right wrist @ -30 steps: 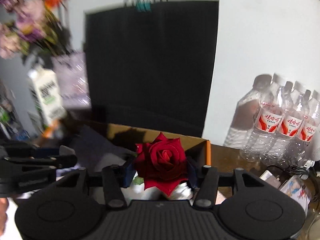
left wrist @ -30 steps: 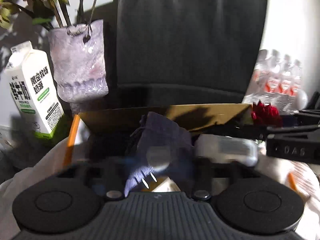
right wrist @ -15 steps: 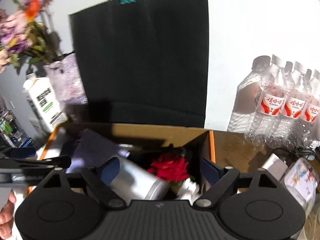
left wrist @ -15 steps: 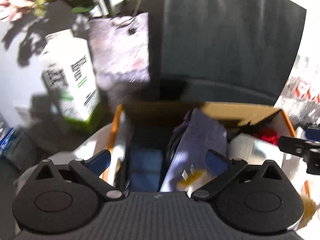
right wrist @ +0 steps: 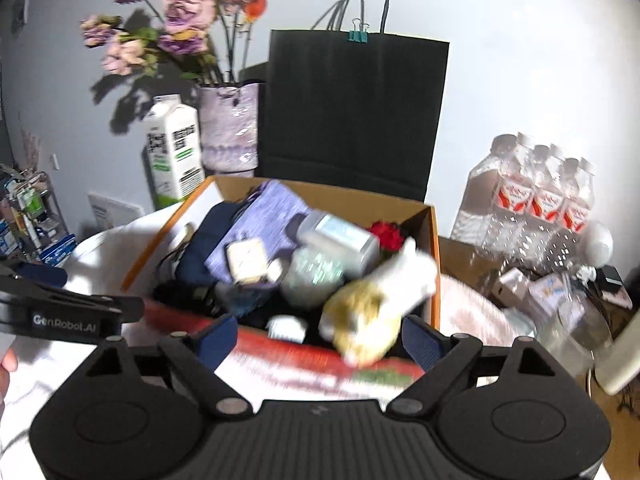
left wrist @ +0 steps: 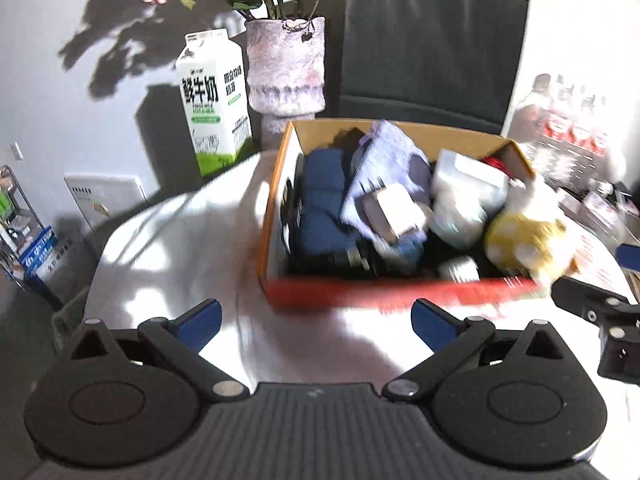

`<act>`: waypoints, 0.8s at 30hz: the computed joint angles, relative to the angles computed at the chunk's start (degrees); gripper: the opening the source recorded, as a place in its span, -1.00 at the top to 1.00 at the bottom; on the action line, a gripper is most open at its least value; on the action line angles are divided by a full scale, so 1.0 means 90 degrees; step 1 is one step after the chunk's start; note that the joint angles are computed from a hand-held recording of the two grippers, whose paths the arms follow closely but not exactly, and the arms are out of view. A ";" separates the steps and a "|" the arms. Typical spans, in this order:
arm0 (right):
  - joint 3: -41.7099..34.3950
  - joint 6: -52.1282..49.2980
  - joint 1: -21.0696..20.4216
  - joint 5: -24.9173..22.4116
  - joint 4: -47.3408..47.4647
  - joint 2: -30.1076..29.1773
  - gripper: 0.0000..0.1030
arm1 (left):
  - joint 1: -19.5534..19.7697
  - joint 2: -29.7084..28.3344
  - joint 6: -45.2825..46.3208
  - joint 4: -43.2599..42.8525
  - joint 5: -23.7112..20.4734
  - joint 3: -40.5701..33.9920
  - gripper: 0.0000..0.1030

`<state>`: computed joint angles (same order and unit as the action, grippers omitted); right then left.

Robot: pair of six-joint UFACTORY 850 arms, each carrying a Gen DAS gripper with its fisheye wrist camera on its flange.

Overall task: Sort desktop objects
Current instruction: 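Withdraw both grippers from the box back over the towel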

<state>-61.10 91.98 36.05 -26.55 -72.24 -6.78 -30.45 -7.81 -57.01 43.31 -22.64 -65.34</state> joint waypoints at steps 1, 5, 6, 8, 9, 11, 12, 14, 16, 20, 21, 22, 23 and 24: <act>0.0152 0.0182 0.0125 -0.0096 -0.0069 0.0147 -0.73 | -0.0059 0.0204 -0.0076 0.0041 0.0033 0.0216 -1.00; 0.0860 0.0907 0.0544 -0.0215 -0.0402 0.0785 -0.74 | -0.0369 0.1068 -0.0907 0.0865 0.0170 0.1140 -1.00; 0.1022 0.1087 0.0658 -0.0251 -0.0485 0.0930 -0.74 | -0.0458 0.1259 -0.1011 0.0959 0.0138 0.1323 -1.00; 0.1352 0.1550 0.0896 -0.0372 -0.0701 0.1205 -0.75 | -0.0613 0.1649 -0.1327 0.1197 0.0172 0.1709 -1.00; 0.1521 0.1821 0.1022 -0.0436 -0.0826 0.1338 -0.76 | -0.0724 0.1840 -0.1659 0.1448 0.0121 0.1898 -1.00; 0.1855 0.2342 0.1254 -0.0518 -0.1061 0.1602 -0.82 | -0.0980 0.2230 -0.2427 0.2044 0.0023 0.2303 -1.00; 0.2072 0.2768 0.1416 -0.0626 -0.1283 0.1759 -0.82 | -0.1108 0.2424 -0.2704 0.2244 -0.0025 0.2497 -1.00; 0.2412 0.3365 0.1711 -0.0839 -0.1501 0.1973 -0.85 | -0.1290 0.2810 -0.3025 0.2470 0.0060 0.2884 -1.00; 0.2708 0.3847 0.2041 -0.1123 -0.1563 0.2139 -0.87 | -0.1475 0.3113 -0.3059 0.2544 0.0025 0.3178 -1.00; 0.3122 0.4321 0.2740 -0.1726 -0.1284 0.2301 -0.87 | -0.2023 0.3658 -0.4382 0.3850 -0.0563 0.3820 -1.00; 0.3182 0.4406 0.2908 -0.1876 -0.1172 0.2313 -0.87 | -0.2150 0.3752 -0.4686 0.4027 -0.0746 0.3945 -1.00; 0.3252 0.4489 0.3082 -0.2022 -0.1118 0.2331 -0.87 | -0.2227 0.3847 -0.4910 0.4110 -0.0851 0.4060 -1.00; 0.3305 0.4577 0.3256 -0.2185 -0.1095 0.2332 -0.87 | -0.2249 0.3951 -0.5090 0.4153 -0.0860 0.4177 -1.00; 0.3340 0.4650 0.3432 -0.2407 -0.1025 0.2315 -0.88 | -0.2243 0.4026 -0.5234 0.4138 -0.0862 0.4276 -1.00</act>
<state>-31.05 133.83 66.93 -48.21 -81.46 14.06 -50.64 28.43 -104.12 80.55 -30.40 -26.85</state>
